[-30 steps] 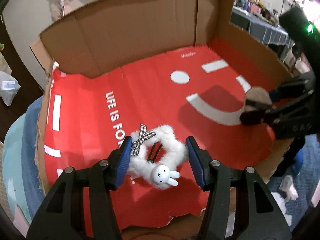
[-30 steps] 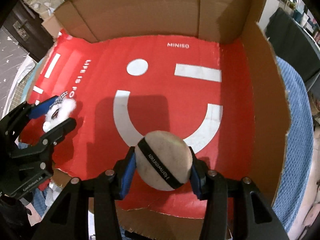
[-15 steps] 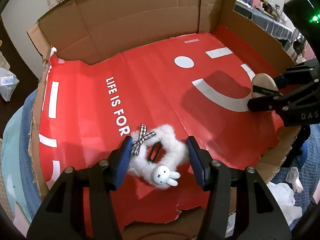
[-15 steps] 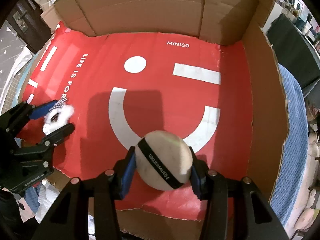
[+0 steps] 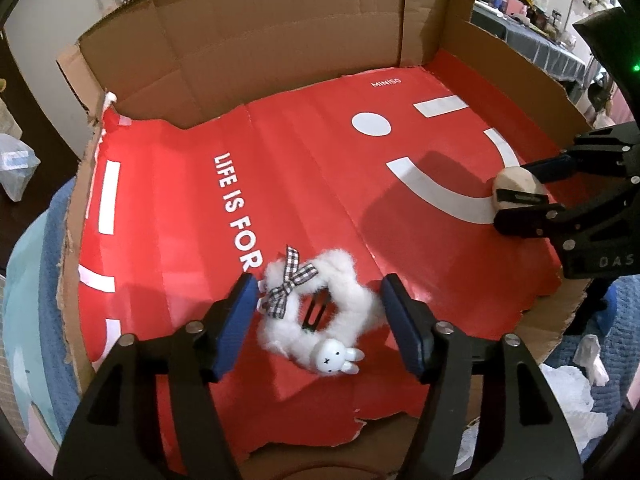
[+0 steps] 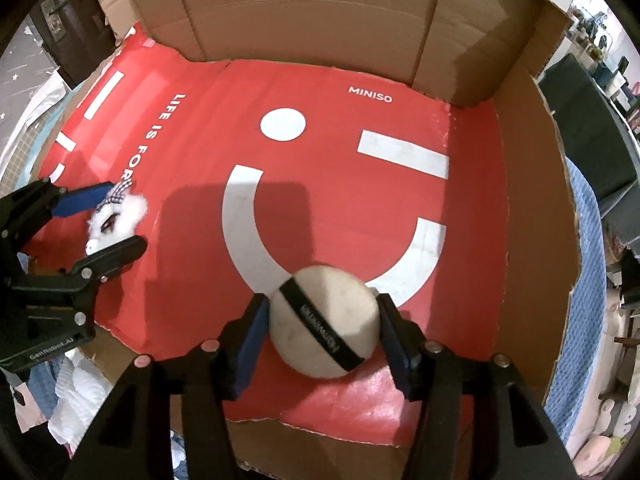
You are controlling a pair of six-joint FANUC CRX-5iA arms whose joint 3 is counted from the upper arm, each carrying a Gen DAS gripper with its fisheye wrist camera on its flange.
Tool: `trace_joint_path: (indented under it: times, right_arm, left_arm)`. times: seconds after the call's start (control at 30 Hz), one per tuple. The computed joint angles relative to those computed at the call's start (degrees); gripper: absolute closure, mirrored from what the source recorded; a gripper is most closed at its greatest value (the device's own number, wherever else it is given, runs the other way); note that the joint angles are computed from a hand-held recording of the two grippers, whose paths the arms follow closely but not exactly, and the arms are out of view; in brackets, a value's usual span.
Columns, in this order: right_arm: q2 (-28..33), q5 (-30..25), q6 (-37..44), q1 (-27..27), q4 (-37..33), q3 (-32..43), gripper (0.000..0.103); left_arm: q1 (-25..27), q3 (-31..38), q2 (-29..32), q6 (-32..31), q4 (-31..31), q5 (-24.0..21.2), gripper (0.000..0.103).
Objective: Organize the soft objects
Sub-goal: 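Open both grippers to release the bunny and the puff in the box, then lift both grippers out of the box back over the blanket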
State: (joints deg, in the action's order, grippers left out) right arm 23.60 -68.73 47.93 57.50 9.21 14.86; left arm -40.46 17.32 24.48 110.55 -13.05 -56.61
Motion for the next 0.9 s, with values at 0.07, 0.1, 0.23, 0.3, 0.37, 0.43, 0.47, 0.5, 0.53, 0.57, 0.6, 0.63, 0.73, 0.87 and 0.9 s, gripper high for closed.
trace_joint_path:
  times: [0.07, 0.1, 0.23, 0.3, 0.37, 0.43, 0.47, 0.5, 0.53, 0.57, 0.6, 0.63, 0.73, 0.87, 0.9]
  right_arm:
    - [-0.05, 0.31, -0.06, 0.05, 0.1, -0.16, 0.045]
    - [-0.02, 0.36, -0.03, 0.1, 0.25, -0.22, 0.045]
    - [2.55, -0.05, -1.49, 0.82, 1.43, 2.32, 0.04]
    - [2.12, 0.51, -2.59, 1.12, 2.59, 1.39, 0.04]
    - [0.34, 1.62, -3.4, 1.28, 2.91, -0.81, 0.04]
    - [-0.74, 2.44, -4.02, 1.34, 2.81, -1.56, 0.04]
    - [-2.01, 3.03, -3.93, 1.12, 2.59, -2.68, 0.039]
    - [-2.49, 3.52, -4.24, 1.24, 2.75, -3.08, 0.038]
    - [-3.07, 3.86, -4.58, 1.46, 3.26, -3.58, 0.038]
    - [-3.79, 3.8, -4.73, 1.6, 3.82, -4.0, 0.037]
    - [-4.23, 3.9, -5.22, 1.95, 4.61, -4.37, 0.034]
    - [-5.14, 4.55, -5.78, 2.17, 5.52, -5.33, 0.033]
    - [-7.62, 6.62, -7.93, 3.15, 7.1, -7.54, 0.03]
    - [-12.04, 10.13, -12.76, 5.05, 12.45, -12.44, 0.022]
    - [-12.79, 10.5, -14.39, 5.67, 14.11, -13.3, 0.02]
  left_arm:
    - [-0.19, -0.1, -0.16, 0.39, -0.59, 0.31, 0.038]
    - [-0.22, -0.23, -0.29, 0.39, -0.72, 0.47, 0.038]
    - [-0.53, -0.79, -1.05, 1.34, -1.63, 1.51, 0.038]
    - [-0.57, -1.54, -1.93, 1.95, -1.99, 2.56, 0.038]
    - [-0.72, -1.97, -2.67, 2.73, -2.54, 3.14, 0.035]
    - [-0.85, -2.8, -3.78, 3.54, -2.97, 4.27, 0.031]
    - [-0.99, -3.1, -4.29, 3.93, -3.38, 4.63, 0.03]
    - [-1.26, -3.25, -4.85, 4.53, -4.07, 4.73, 0.03]
    - [-1.45, -3.35, -5.27, 4.98, -4.55, 4.78, 0.029]
    - [-1.74, -3.69, -5.97, 5.55, -5.17, 5.08, 0.029]
    - [-2.04, -3.89, -6.51, 6.01, -5.8, 5.28, 0.029]
    - [-2.5, -4.17, -7.29, 6.65, -6.79, 5.46, 0.028]
    - [-3.72, -5.61, -9.85, 8.55, -9.31, 7.01, 0.021]
    - [-6.01, -7.48, -13.51, 13.34, -14.29, 8.53, 0.02]
    - [-6.97, -7.96, -14.64, 15.53, -16.36, 8.57, 0.018]
